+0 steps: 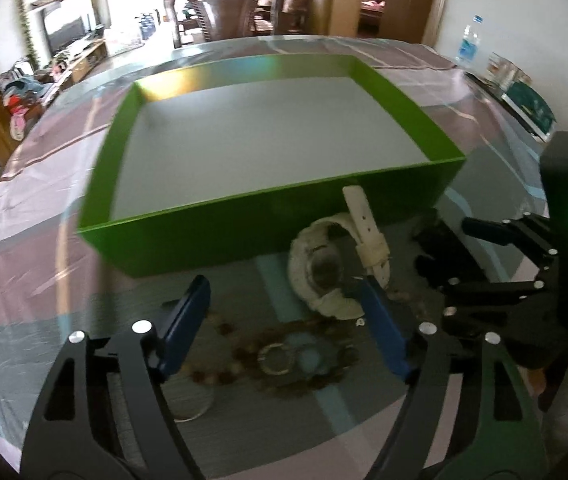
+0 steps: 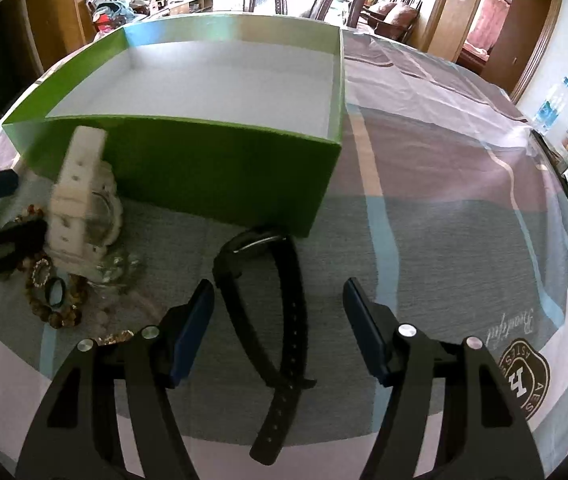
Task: Organize jewelry
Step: 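Lift the white watch with the left tool while the right tool lifts the black watch, then release both watches into the green box and withdraw both tools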
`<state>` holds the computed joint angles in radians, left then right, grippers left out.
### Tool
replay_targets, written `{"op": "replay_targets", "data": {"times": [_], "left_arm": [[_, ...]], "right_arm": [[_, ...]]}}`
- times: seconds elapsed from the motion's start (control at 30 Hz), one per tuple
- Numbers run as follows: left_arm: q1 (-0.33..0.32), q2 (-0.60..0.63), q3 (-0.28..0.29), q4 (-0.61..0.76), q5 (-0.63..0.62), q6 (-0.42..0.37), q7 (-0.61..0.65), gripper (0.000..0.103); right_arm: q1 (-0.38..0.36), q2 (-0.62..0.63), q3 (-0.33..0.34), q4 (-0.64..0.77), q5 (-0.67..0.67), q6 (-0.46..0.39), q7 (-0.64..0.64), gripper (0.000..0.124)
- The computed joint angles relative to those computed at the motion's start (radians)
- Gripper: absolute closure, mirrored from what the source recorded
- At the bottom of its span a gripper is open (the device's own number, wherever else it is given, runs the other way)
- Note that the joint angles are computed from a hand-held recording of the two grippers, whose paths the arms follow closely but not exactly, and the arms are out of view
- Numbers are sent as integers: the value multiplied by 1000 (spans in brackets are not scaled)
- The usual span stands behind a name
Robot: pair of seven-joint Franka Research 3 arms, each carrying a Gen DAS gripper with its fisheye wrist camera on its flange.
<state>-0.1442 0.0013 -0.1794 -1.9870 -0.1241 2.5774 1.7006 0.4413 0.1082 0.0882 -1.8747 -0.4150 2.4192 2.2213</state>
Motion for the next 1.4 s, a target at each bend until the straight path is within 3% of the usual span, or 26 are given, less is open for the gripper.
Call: {"op": "replay_targets", "data": {"times": [0.1, 0.23, 0.27, 0.33, 0.37, 0.4, 0.47, 0.57, 0.6, 0.77, 1.0, 1.1, 1.23, 1.4], "left_arm": [[-9, 23, -9, 20, 24, -18, -11, 23], [-14, 63, -16, 54, 77, -34, -60, 27], [-13, 74, -17, 64, 84, -36, -69, 31], [-9, 100, -19, 94, 82, -58, -79, 52], [-6, 113, -20, 109, 77, -73, -83, 57], [5, 128, -26, 127, 30, -96, -56, 72], [20, 133, -33, 130, -33, -109, -25, 74], [4, 106, -18, 99, 81, -82, -120, 78], [7, 81, -18, 75, 75, -62, -121, 87], [9, -38, -4, -18, 99, -2, -130, 87], [9, -125, 43, -33, 50, 38, -86, 87], [38, -98, 37, 36, 162, 52, -191, 87], [50, 1, 37, 175, 212, 30, -250, 86], [55, 140, 26, 306, 260, -41, -325, 86]], "right_arm": [[-2, -12, 3, -10, 15, 4, -22, 92], [-7, -28, 4, -31, 2, 16, -7, 98], [-10, -31, 4, -35, 5, 21, -4, 98], [-15, -34, 3, -40, 2, 27, 11, 98], [-17, -37, 3, -45, 2, 31, 15, 98], [-19, -39, 3, -48, 4, 34, 17, 98], [-22, -43, 5, -50, 4, 36, 22, 98], [-23, -58, 9, -60, -12, 42, 42, 98], [-23, -67, 12, -65, -19, 44, 52, 98], [-33, -127, 33, -96, 28, 92, 2, 98], [-51, -166, 68, -40, -38, 110, -4, 98], [-58, -134, 71, 44, -116, 110, 38, 98], [-40, -9, 41, 215, -160, 96, 54, 98], [-11, 177, 2, 408, 11, -34, -56, 97]]}}
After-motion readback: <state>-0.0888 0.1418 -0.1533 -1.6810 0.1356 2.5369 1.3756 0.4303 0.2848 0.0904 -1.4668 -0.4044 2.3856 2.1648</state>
